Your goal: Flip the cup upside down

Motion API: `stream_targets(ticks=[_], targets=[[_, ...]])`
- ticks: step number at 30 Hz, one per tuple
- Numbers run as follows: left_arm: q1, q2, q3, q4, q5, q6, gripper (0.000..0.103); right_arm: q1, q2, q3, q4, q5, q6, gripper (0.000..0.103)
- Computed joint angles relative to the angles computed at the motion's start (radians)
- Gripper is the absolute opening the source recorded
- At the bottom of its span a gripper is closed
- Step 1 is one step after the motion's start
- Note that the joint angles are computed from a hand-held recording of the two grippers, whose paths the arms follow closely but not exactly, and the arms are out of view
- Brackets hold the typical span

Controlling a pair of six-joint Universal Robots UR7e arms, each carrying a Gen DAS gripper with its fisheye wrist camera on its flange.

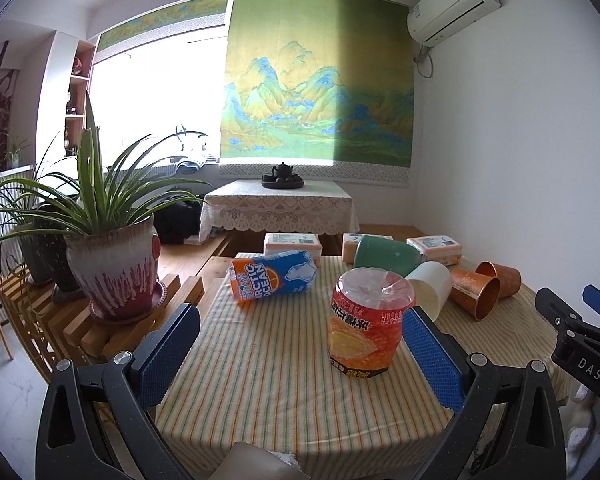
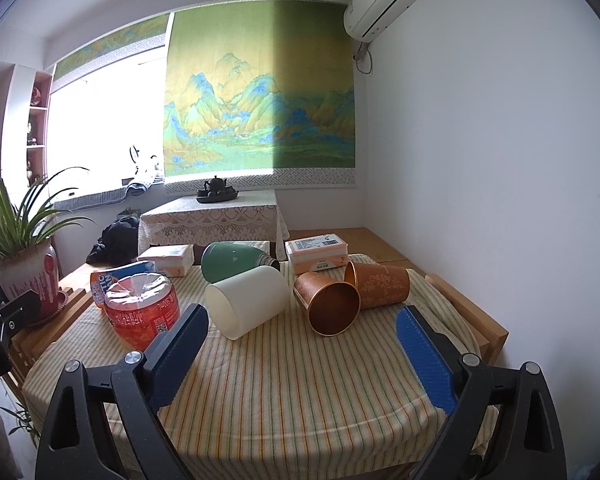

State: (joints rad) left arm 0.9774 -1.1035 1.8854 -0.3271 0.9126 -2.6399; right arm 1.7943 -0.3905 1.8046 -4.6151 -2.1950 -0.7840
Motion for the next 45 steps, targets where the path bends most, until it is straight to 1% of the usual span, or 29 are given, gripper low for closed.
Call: stream_targets(ticks=[25, 45], targets=[[0.009, 0.009, -0.011, -0.007, -0.005, 0.009, 0.102, -0.006, -0.001, -0.005, 0.009, -0.006, 0.004, 0.093], [0.008, 0.014, -0.014, 0.001, 0.005, 0.009, 0.102, -0.010, 0.005, -0.011, 0.020, -0.014, 0.006, 0.093]])
